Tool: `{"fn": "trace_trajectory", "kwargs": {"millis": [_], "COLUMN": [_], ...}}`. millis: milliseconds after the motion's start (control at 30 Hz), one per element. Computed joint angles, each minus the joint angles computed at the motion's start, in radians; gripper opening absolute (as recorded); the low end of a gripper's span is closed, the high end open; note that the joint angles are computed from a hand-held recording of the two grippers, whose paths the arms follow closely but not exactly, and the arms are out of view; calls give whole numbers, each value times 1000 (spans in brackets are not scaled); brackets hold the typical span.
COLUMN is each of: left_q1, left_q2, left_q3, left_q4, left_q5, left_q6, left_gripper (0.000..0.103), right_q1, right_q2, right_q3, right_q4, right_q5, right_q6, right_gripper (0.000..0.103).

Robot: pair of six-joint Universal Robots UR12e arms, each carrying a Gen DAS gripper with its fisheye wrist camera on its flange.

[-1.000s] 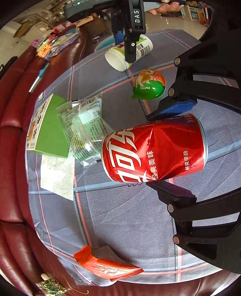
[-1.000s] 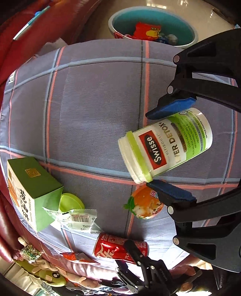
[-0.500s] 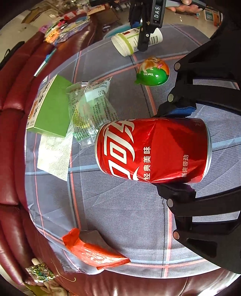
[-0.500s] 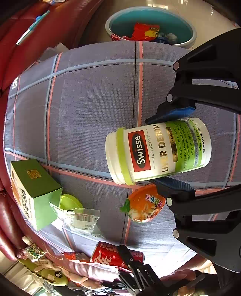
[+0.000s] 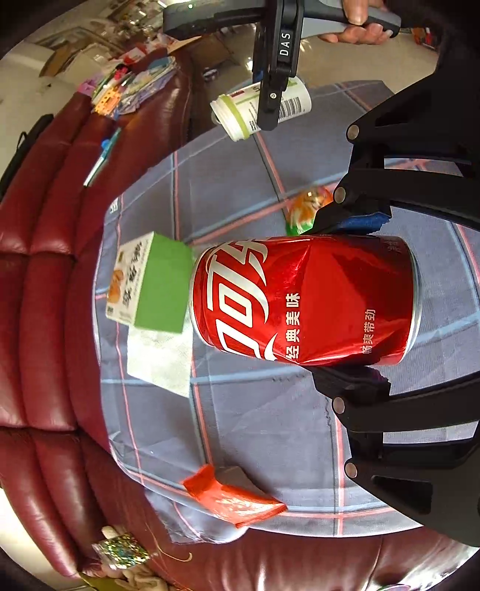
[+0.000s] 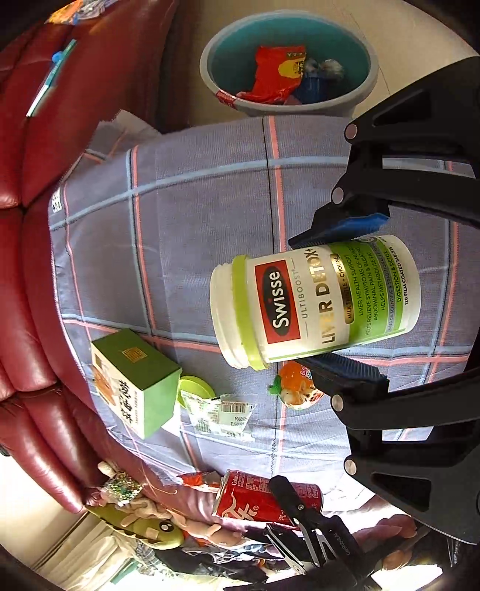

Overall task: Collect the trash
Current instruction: 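Carry the can and Swisse bottle over the teal bin and open both grippers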

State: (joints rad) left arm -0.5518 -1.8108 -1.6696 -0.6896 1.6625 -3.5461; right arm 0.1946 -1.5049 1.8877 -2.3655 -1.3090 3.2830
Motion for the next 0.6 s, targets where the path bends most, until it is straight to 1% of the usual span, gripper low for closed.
{"fn": "trace_trajectory", "kwargs": {"millis": [100,200,300,467,600], "left_q1": [-18,-44,-67,-106,-130], "left_q2": [-34,-79,-128,-224,-298], "left_q3": [52,121,191,321,420], "left_q4": [4,2,-2,-48,-98], "left_q5": [-35,-61,-102,-166,-210], "left_q6": [30,83,129,190,225], "left_gripper": [56,56,56,56,56], "right_q1": [-42,-91,-150,-256,-324], "right_q2": [-39,-79,-123,-187,-207], "right_q3": [31,61,95,150,178], "right_q4": [-29,-49,-64,-67,-64], "right_q5": [7,-6,-23,-57,-83], "right_q6": [23,53,76,99,109], "right_gripper": [52,52,52,52,52]}}
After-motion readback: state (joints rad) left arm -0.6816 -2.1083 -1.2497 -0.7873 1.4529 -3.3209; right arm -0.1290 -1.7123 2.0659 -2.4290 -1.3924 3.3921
